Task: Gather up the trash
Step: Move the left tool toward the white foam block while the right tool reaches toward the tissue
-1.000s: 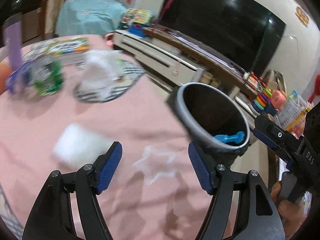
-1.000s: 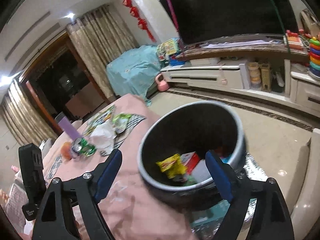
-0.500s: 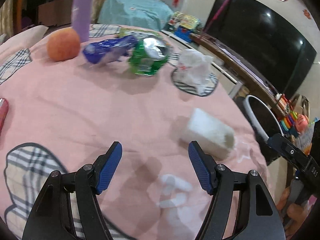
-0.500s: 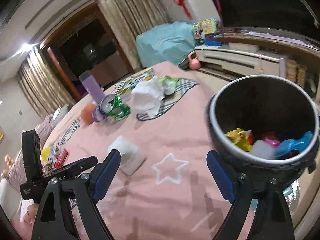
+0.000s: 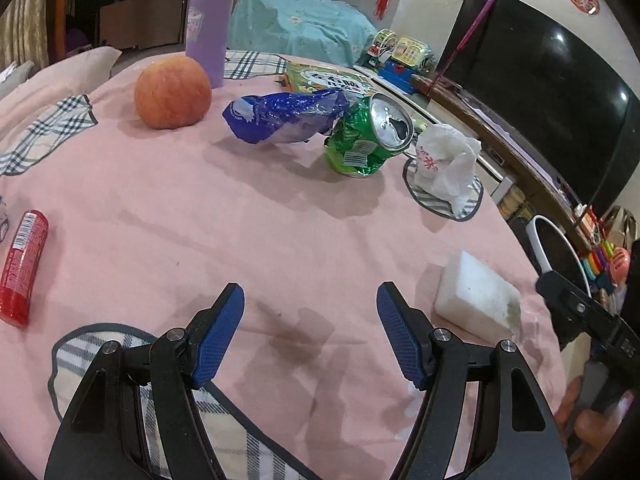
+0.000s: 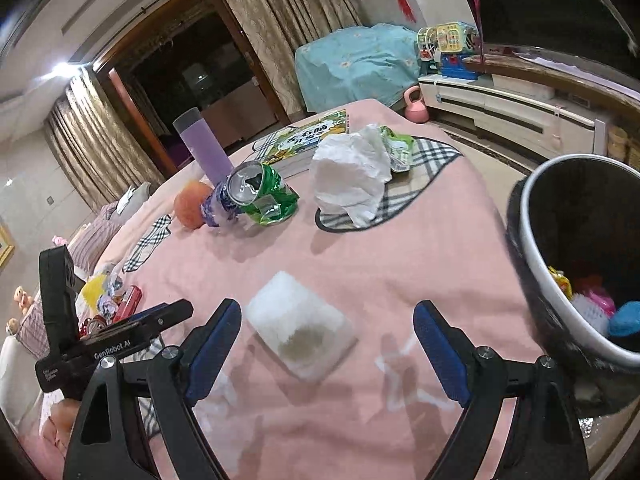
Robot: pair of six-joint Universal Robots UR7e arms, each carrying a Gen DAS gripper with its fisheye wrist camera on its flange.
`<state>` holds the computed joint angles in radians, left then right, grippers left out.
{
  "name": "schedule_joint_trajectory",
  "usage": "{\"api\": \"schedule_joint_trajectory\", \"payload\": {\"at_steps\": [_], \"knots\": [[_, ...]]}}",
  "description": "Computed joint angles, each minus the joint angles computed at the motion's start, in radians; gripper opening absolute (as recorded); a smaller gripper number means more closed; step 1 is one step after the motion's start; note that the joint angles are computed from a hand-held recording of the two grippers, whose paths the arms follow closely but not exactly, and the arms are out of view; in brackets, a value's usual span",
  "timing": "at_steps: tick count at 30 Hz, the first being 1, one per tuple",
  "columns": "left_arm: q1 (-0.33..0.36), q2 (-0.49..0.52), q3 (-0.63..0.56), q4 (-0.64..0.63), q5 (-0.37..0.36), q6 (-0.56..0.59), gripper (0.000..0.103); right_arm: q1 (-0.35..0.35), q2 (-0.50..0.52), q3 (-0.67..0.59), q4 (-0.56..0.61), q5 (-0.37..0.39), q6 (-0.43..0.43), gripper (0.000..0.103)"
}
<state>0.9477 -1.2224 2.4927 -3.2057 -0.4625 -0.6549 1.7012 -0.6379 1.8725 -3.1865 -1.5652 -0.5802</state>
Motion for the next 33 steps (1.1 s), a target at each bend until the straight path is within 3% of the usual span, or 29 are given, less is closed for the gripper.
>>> {"api": "schedule_joint_trajectory", "payload": {"at_steps": [8,15,18,21,22,23,24,26,27,30,33], "knots": [[-0.005,0.054,-0.014,-0.019,-0.099,0.015,0.07,0.017,0.059,-0.117,0.049,-0.019,0.026,0.089],[-0.022,0.099,-0.022,-0.053,-0.188,0.036,0.07,0.041,0.152,-0.304,0.158,-0.036,0.03,0.087],[-0.036,0.147,-0.049,-0.059,-0.212,0.029,0.08,0.043,0.194,-0.383,0.219,-0.038,0.058,0.088],[-0.04,0.195,-0.092,-0.057,-0.212,0.035,0.082,0.034,0.231,-0.45,0.275,-0.018,0.081,0.086],[-0.038,0.208,-0.109,-0.053,-0.213,0.035,0.082,0.033,0.24,-0.465,0.278,-0.018,0.07,0.07],[-0.034,0.224,-0.13,-0.053,-0.215,0.033,0.082,0.032,0.243,-0.471,0.289,-0.019,0.062,0.047],[-0.031,0.234,-0.145,-0.055,-0.218,0.035,0.082,0.029,0.242,-0.476,0.31,-0.009,0.057,0.04],[-0.028,0.258,-0.179,-0.045,-0.207,0.039,0.082,0.026,0.226,-0.459,0.311,0.02,0.041,0.009],[-0.027,0.272,-0.199,-0.022,-0.188,0.033,0.082,0.03,0.215,-0.441,0.29,0.01,0.025,0.0],[-0.034,0.282,-0.217,0.039,-0.129,0.006,0.082,0.024,0.172,-0.385,0.262,0.038,0.013,0.0],[-0.028,0.269,-0.198,0.005,-0.122,0.02,0.082,0.014,0.132,-0.337,0.232,0.053,0.01,0.0]]}}
